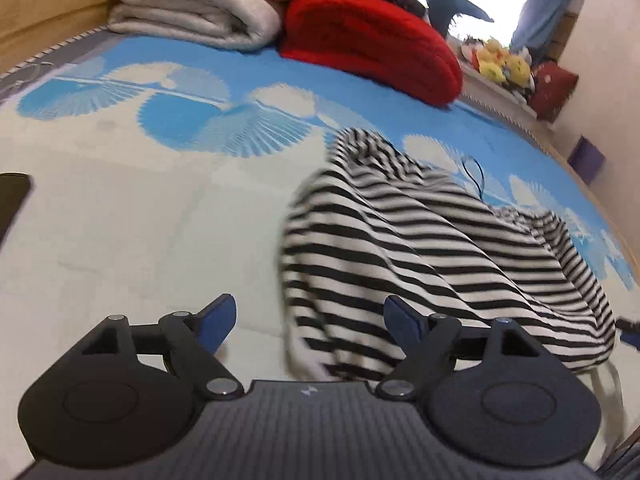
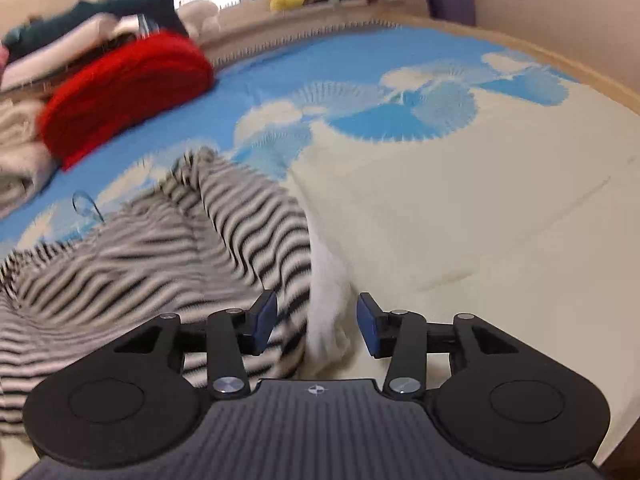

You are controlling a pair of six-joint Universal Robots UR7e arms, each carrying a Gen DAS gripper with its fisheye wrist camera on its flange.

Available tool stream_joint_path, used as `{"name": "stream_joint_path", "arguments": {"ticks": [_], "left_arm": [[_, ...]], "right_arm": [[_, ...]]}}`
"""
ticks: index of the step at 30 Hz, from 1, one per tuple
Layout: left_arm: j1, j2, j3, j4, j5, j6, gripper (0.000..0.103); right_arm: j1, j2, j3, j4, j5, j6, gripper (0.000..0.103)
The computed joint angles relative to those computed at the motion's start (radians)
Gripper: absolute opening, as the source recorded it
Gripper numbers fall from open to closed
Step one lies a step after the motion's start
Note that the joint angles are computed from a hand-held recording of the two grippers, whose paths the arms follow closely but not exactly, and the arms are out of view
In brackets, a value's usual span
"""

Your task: Fold small clothes

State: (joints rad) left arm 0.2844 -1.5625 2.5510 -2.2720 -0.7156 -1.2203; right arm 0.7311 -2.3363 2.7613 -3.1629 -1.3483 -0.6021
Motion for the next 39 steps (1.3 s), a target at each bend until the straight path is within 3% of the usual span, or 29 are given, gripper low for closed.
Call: {"name": "stream_joint_path", "arguments": {"ticks": [2,3,5,6,8,10,12,14,16,19,21,23,25,26,27,28,29,32,34,37,39], "left_arm": [[0.021,0.06,-0.029,-0.015,-0.031,0.038,0.085],[0.03,0.103,-0.056,0.04,-0.032,0.033,0.085],[0.069,0.196,-0.13,0.242,-0.036,-0.014,0.086],[0.08,0.228,-0.16,0.331,-0.042,-0.049,0.087],[0.067,0.223,-0.176,0.383,-0.031,-0.092,0.087],[0.033,0.167,-0.148,0.379,-0.005,-0.121,0.087],[-0.016,0.081,-0.104,0.338,0.034,-0.141,0.088],[-0.042,0.034,-0.085,0.289,0.084,-0.152,0.088],[-0.013,0.047,-0.1,0.18,0.118,-0.08,0.088],[0.065,0.163,-0.148,-0.092,0.175,0.138,0.088],[0.131,0.268,-0.2,-0.302,0.175,0.327,0.088],[0.187,0.353,-0.241,-0.494,0.141,0.499,0.088],[0.259,0.448,-0.303,-0.658,0.061,0.665,0.088],[0.292,0.484,-0.328,-0.721,0.014,0.732,0.088],[0.324,0.516,-0.354,-0.751,-0.026,0.778,0.088],[0.357,0.546,-0.385,-0.764,-0.065,0.814,0.088],[0.389,0.572,-0.401,-0.795,-0.092,0.85,0.088],[0.479,0.613,-0.434,-0.854,-0.191,0.882,0.088],[0.54,0.616,-0.442,-0.841,-0.219,0.797,0.088],[0.614,0.628,-0.425,-0.984,-0.317,0.752,0.088],[0.626,0.621,-0.429,-0.984,-0.34,0.737,0.088]], "right_arm": [[0.027,0.017,-0.015,0.026,-0.012,0.0,0.046],[0.079,0.072,-0.027,0.005,-0.081,0.01,0.045],[0.178,0.236,-0.04,-0.145,-0.29,-0.02,0.044],[0.211,0.302,-0.052,-0.189,-0.386,-0.012,0.056],[0.25,0.308,-0.082,-0.152,-0.451,0.108,0.057],[0.209,0.235,-0.096,-0.053,-0.39,0.158,0.058],[0.111,0.107,-0.082,0.032,-0.229,0.197,0.058],[0.011,-0.006,-0.062,0.081,-0.042,0.14,0.059],[0.003,-0.012,-0.055,0.036,0.058,0.053,0.059],[0.158,0.136,-0.105,-0.044,0.023,-0.028,0.059],[0.26,0.263,-0.156,-0.094,-0.02,-0.049,0.059],[0.367,0.4,-0.208,-0.153,-0.096,-0.076,0.061],[0.449,0.533,-0.262,-0.225,-0.167,-0.104,0.062],[0.468,0.578,-0.291,-0.219,-0.178,-0.128,0.057],[0.484,0.621,-0.333,-0.171,-0.185,-0.171,0.015],[0.509,0.67,-0.384,-0.11,-0.226,-0.204,0.003],[0.531,0.725,-0.427,-0.087,-0.273,-0.201,0.0],[0.529,0.838,-0.512,-0.101,-0.309,-0.129,0.0],[0.49,0.89,-0.583,-0.06,-0.308,0.051,0.0],[0.371,0.896,-0.61,-0.016,-0.107,0.238,0.0],[0.355,0.887,-0.617,0.016,-0.072,0.28,0.0]]}}
